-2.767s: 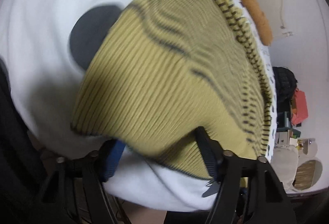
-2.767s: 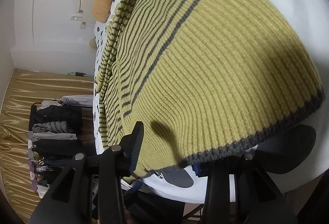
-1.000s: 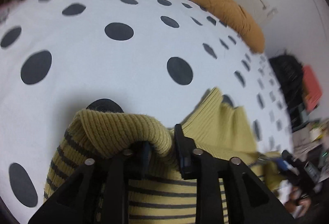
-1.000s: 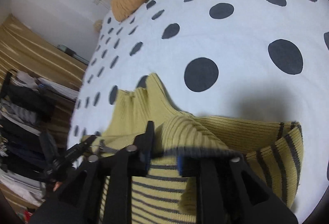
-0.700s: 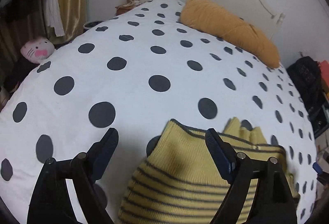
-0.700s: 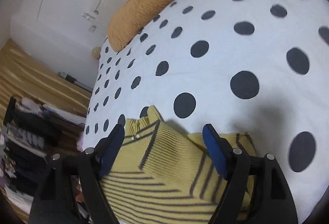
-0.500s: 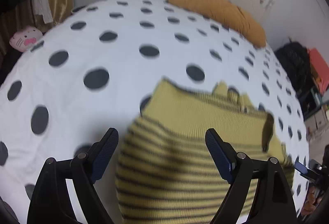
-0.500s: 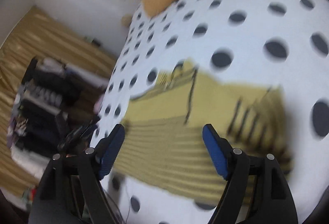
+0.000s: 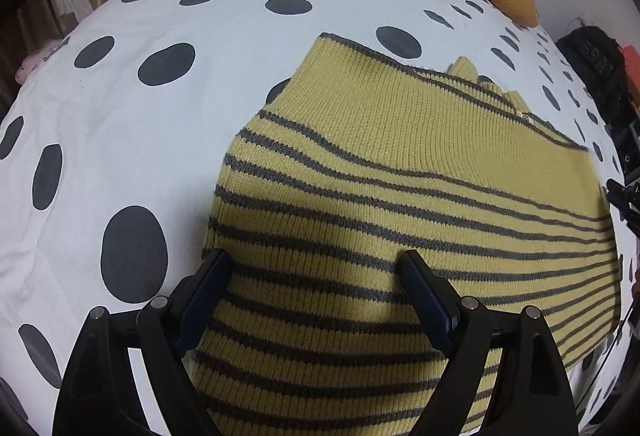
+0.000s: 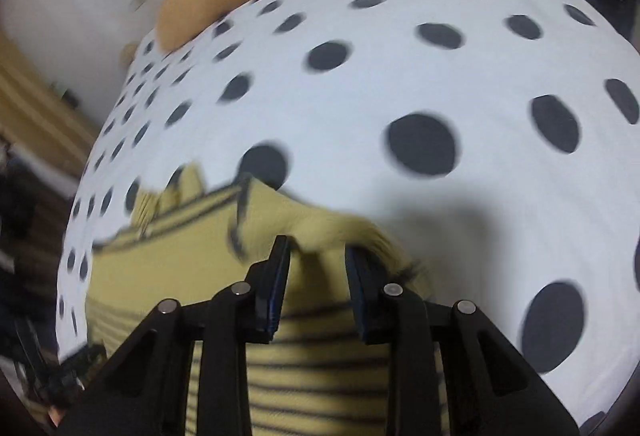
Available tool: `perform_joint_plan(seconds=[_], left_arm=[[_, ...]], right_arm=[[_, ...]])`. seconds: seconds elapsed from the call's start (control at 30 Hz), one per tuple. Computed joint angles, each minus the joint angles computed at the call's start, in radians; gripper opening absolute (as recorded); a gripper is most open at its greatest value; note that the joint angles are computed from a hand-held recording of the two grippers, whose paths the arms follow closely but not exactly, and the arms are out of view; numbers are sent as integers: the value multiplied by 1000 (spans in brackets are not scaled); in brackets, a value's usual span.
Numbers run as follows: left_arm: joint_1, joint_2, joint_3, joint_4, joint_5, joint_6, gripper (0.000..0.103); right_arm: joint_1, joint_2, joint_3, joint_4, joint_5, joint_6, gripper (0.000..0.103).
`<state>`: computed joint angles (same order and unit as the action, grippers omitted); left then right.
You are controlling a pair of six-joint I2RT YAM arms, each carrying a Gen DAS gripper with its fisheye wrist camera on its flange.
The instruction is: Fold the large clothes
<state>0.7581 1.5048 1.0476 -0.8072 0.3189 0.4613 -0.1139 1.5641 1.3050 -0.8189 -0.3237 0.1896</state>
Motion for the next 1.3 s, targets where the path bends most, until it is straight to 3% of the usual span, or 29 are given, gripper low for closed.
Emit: perform_joint_plan(seconds=[0.1, 0.13, 0.23, 0.33, 0.4, 0.43, 0.47, 0.5, 0.57, 0.67, 0.77, 0.83, 0.87, 0.9, 0.97, 1.03, 1.1, 1.17, 1.3], left_arm=[[31, -52, 20, -12, 10, -15, 85], [41, -65, 33, -18, 15, -19, 85], [49, -123, 26, -22, 9, -15, 86], [38, -154, -25, -21, 5, 30, 86], [14, -167, -98, 59, -100, 26, 86], [6, -161, -134, 113, -163, 31, 87], [28, -136, -147, 137, -162, 50, 88], [73, -99, -135, 130, -114, 68, 90], [140, -38, -85, 97, -74, 48, 94], [206, -44, -32, 43, -55, 28, 94], [330, -86, 43, -92, 20, 85, 92], [447, -61, 119, -275, 140, 179, 93], [514, -33, 148, -382, 191, 239, 93], [546, -22, 151, -435, 208, 267, 93], [599, 0, 118, -506, 209, 311, 93], [597, -9, 37, -483, 190, 324, 93], [555, -11, -39, -416, 168, 286, 93], [516, -33, -98, -336, 175, 214, 94], [420, -58, -118, -237, 254, 114, 96]], right_arm=[[-11, -27, 38, -21, 115, -49, 30], [-6, -59, 33, -36, 103, -71, 31], [13, -155, -10, -138, -86, -115, 31], [82, -255, -144, -193, -208, -74, 31], [90, -306, -239, -210, -220, -91, 31], [108, -316, -269, -212, -161, -93, 31], [109, -326, -305, -202, -79, -97, 23], [79, -332, -327, -195, -74, -120, 2], [0, -319, -328, -213, -61, -145, 0], [-157, -300, -281, -270, -128, -154, 0], [-264, -381, -224, -331, -58, -180, 9], [-373, -429, -194, -422, -130, -270, 48], [-447, -463, -198, -493, -187, -326, 82], [-496, -498, -221, -531, -230, -356, 89], [-582, -540, -282, -621, -314, -463, 89], [-622, -529, -343, -671, -344, -536, 89], [-583, -563, -429, -619, -375, -462, 89], [-492, -568, -510, -491, -418, -308, 89], [-303, -547, -586, -230, -441, -12, 89]])
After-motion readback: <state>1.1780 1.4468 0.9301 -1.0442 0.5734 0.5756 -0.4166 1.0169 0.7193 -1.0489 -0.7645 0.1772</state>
